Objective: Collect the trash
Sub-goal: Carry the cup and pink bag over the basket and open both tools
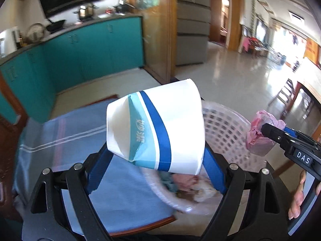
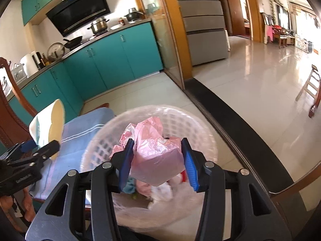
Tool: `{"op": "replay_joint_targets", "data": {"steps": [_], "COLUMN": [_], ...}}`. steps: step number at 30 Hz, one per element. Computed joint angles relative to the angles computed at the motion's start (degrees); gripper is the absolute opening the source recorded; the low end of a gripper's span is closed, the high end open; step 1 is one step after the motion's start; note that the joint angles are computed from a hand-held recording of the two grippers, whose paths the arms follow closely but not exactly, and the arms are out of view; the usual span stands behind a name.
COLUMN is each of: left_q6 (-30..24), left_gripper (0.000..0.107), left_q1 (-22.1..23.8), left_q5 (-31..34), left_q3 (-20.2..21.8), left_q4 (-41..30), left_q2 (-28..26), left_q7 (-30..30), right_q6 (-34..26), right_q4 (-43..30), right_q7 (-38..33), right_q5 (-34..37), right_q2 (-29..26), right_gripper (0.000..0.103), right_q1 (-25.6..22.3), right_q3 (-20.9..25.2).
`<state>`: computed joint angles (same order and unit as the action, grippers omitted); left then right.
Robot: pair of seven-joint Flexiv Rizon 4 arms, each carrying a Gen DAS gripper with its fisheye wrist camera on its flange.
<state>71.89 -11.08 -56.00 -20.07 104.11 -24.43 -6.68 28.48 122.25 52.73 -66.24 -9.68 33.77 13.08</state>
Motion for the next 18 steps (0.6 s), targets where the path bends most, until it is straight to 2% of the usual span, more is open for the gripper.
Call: {"op": "replay_joint_targets", "data": {"steps": [5, 7, 8, 10, 14, 17, 18], "left_q6": [-6.02, -8.16, -7.59, -6.45, -6.98, -5.76, -4.31], "left_gripper": [0.086, 0.086, 0.086, 0.091, 0.093, 0.095, 0.096], "left_q1": [-2.55, -2.21, -2.18, -1.53, 0.54, 2.40, 3.16], "left_q5": [10.80, 13.12, 13.64, 13.90, 12.71, 9.51, 7.35], "left_q3": [2.66, 2.55, 2.45, 1.96, 1.06, 0.05, -0.71], "left_q4": [-3.12, -3.80, -3.92, -4.10, -5.13, -4.05, -3.02], "left_q2": [-3.48, -4.29, -4.54, -4.84, -4.65, -3.25, -2.50], "left_q7": [-6.46, -7.57, -8.04, -8.64, -10.67, -9.86, -8.30], "right_q6": [-0.82, -0.63, -0.08, 0.68, 2.45, 2.48, 2.19], "right_q4": [0.82, 0.91, 0.94, 0.86, -0.59, -2.61, -3.26], "right_q7": [0.35, 0.35, 0.37, 0.18, -1.84, -4.45, -5.19], "right_q5": [1.94, 2.15, 1.89, 1.39, 0.10, 0.55, 0.95], "right_q2": [0.30, 0.25, 0.16, 0.00, -1.36, -2.73, -3.08], "right_gripper": [0.047, 0.047, 0.047, 0.048, 0.051, 0.059, 0.067], "right_q1": [0.11, 0.12, -0.03, -0.24, -0.74, -0.59, -0.36], "right_q3": [0.45, 0.45, 0.30, 0.06, -0.87, -1.39, -1.45]}}
